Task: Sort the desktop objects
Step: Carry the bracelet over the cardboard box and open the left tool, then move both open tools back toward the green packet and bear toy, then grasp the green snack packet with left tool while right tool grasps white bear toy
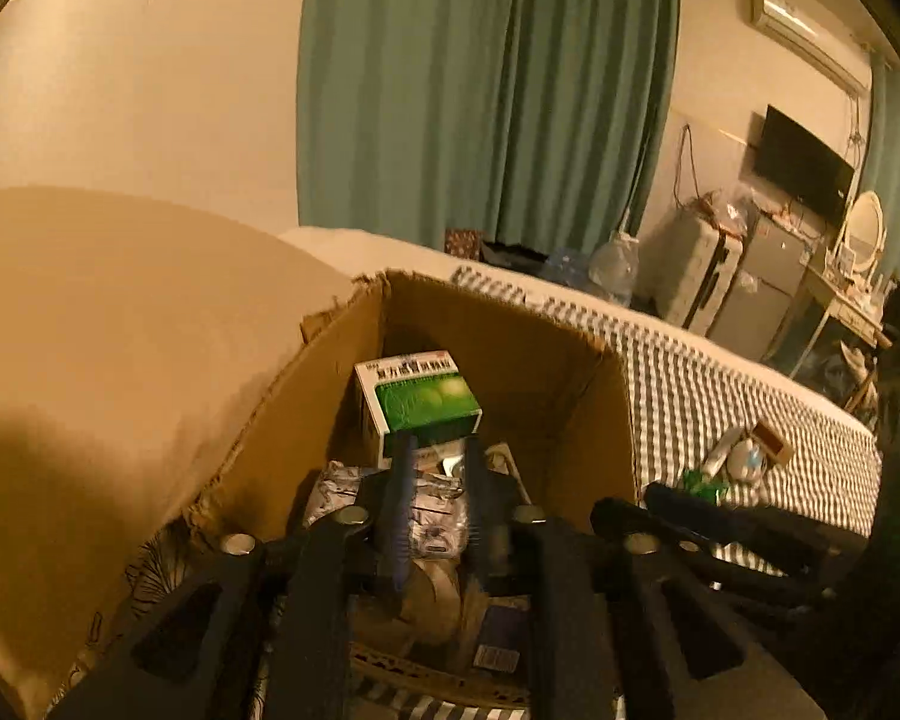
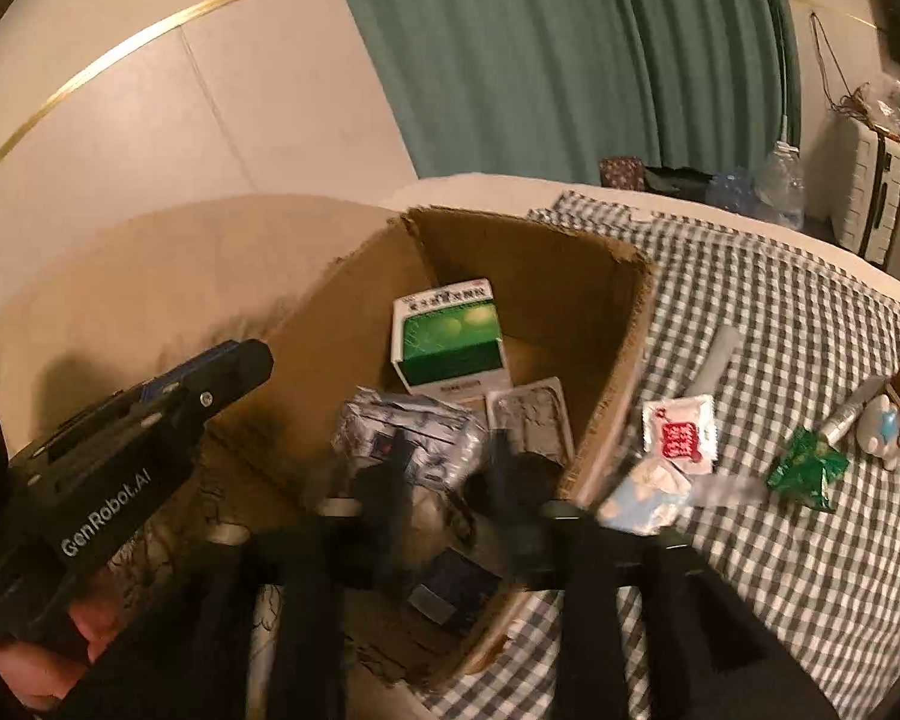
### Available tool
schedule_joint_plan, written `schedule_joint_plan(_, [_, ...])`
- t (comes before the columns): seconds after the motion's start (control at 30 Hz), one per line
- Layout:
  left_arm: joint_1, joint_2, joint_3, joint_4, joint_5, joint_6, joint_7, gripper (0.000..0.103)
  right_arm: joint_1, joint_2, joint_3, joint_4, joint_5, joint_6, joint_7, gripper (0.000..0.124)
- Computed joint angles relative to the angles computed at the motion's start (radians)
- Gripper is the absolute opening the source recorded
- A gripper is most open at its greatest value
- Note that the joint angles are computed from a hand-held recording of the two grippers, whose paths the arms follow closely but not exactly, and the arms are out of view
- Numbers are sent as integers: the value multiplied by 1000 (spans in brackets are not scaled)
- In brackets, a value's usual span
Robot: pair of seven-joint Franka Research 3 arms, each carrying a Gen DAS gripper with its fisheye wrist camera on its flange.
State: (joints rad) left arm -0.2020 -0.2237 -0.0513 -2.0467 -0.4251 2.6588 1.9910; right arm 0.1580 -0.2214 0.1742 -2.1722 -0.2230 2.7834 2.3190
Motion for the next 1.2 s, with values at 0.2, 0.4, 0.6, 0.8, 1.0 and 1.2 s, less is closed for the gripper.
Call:
schedule_joint_plan(0.2, [-20,-60,-2,-75,8,22,-27,78,-105,-157,54,-133,-81,23,123,46])
schedule_joint_plan(0.4, [-153,-157,31,-193,-122,35,31,102,-255,-428,114,-298,-164,-138,172,63])
schedule_joint_plan(0.6, [-248,-223,-22,-319,-95,81,-16,103,-337,-692,103,-497,-150,-198,201,74])
schedule_joint_plan(0.8, [-307,-193,-76,-397,37,183,-97,103,-347,-816,55,-667,-51,-118,163,76])
schedule_joint_plan(1.0, [-310,-68,-113,-343,177,259,-220,103,-389,-782,47,-705,27,-30,103,76])
schedule_joint_plan(1.2, [-321,90,-143,-224,209,291,-229,103,-421,-711,28,-716,90,23,9,76])
